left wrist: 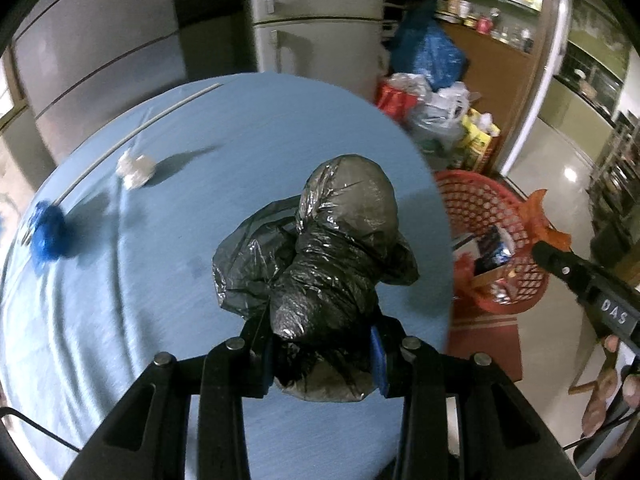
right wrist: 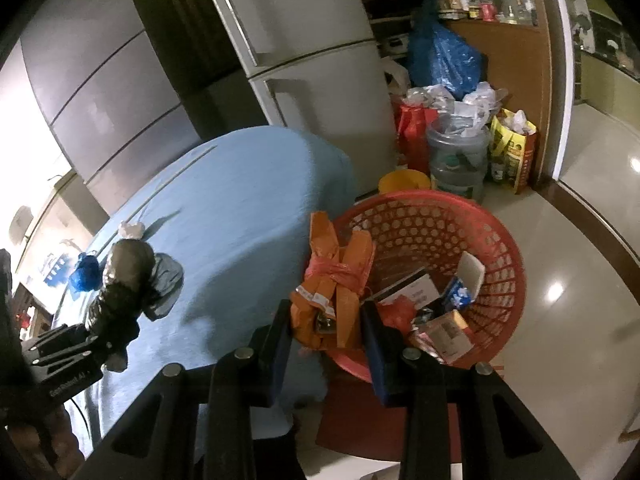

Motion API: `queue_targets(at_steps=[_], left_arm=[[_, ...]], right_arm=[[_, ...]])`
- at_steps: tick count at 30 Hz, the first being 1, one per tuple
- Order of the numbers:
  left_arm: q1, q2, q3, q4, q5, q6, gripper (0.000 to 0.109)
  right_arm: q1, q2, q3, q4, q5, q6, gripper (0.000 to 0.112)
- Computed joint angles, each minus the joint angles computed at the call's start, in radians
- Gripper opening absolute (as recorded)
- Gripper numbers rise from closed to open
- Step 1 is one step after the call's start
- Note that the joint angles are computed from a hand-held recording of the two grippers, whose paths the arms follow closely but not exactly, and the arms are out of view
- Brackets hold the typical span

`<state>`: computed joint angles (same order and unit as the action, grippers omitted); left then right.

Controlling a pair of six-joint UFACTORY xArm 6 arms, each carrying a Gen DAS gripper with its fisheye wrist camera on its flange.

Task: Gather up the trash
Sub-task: 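Carry orange item and black bag over the red basket and release both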

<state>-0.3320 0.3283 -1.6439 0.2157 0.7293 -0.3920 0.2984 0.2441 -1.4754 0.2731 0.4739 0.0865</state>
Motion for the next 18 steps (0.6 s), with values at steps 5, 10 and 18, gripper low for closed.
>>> queue_targets(at_steps=[5, 10, 18], left_arm=[[-0.033, 0.074, -0.114, -0.034, 0.027, 0.054, 0.039], [-0.056, 0.127, -0.197, -0.049, 0.055, 0.085, 0.039], [-0.083, 0.22, -0.337, -0.073, 0.107, 0.135, 0.039]], right_arm=[[-0.025, -0.003, 0.004, -0.025, -0.005, 0.027, 0.036], [-0.057, 0.012, -0.015, -0.046, 0.0, 0.052, 0.036], [-0.089, 0.031, -0.038, -0.064, 0.01, 0.069, 0.036]])
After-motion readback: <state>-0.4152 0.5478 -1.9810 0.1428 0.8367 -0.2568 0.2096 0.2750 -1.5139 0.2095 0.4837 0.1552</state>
